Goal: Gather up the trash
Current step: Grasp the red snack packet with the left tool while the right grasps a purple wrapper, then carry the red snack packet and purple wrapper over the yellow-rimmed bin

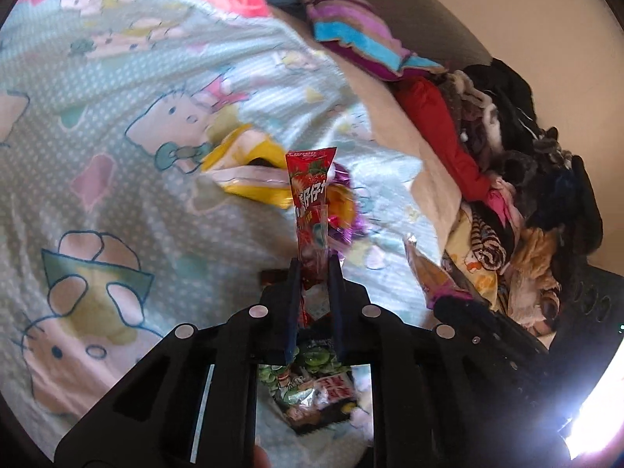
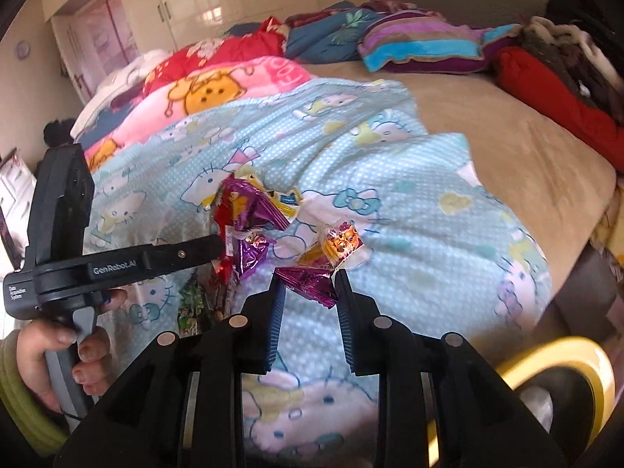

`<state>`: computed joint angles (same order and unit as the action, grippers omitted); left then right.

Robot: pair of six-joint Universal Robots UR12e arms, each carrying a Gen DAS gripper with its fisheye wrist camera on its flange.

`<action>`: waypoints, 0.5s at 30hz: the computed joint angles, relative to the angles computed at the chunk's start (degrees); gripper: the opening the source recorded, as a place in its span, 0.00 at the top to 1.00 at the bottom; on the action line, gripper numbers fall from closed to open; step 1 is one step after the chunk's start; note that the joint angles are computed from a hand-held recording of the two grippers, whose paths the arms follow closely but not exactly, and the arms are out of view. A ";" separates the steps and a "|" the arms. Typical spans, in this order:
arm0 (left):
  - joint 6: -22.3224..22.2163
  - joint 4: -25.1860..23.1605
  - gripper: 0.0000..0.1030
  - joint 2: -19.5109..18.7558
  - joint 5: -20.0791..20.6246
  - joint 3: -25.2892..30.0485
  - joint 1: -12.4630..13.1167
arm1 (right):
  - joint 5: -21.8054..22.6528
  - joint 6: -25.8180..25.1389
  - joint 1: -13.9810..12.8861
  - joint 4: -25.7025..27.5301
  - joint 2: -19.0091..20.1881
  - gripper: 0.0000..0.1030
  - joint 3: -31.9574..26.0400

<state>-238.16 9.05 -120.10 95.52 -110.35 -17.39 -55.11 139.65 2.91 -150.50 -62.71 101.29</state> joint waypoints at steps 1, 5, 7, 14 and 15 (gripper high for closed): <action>0.90 -0.05 0.92 0.37 1.16 0.09 -0.51 | 0.50 0.27 -0.41 -0.21 -0.38 0.76 0.44; 2.38 1.31 0.92 1.35 2.83 -0.30 -1.37 | 2.26 0.58 -1.58 -0.89 -1.56 0.76 1.90; 3.20 1.15 0.92 2.03 4.34 -0.44 -1.88 | 2.84 0.85 -1.91 -1.06 -1.90 0.76 2.26; 5.26 1.13 0.92 3.36 7.23 -0.08 -3.02 | 5.57 1.15 -3.20 -1.82 -3.59 0.76 4.07; 5.43 1.14 0.92 3.43 7.47 0.04 -3.18 | 5.82 1.04 -3.30 -1.88 -3.75 0.76 4.22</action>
<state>-232.73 10.19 -116.67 102.99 -110.32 -20.57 -49.29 140.69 -0.39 -152.38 -66.46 105.51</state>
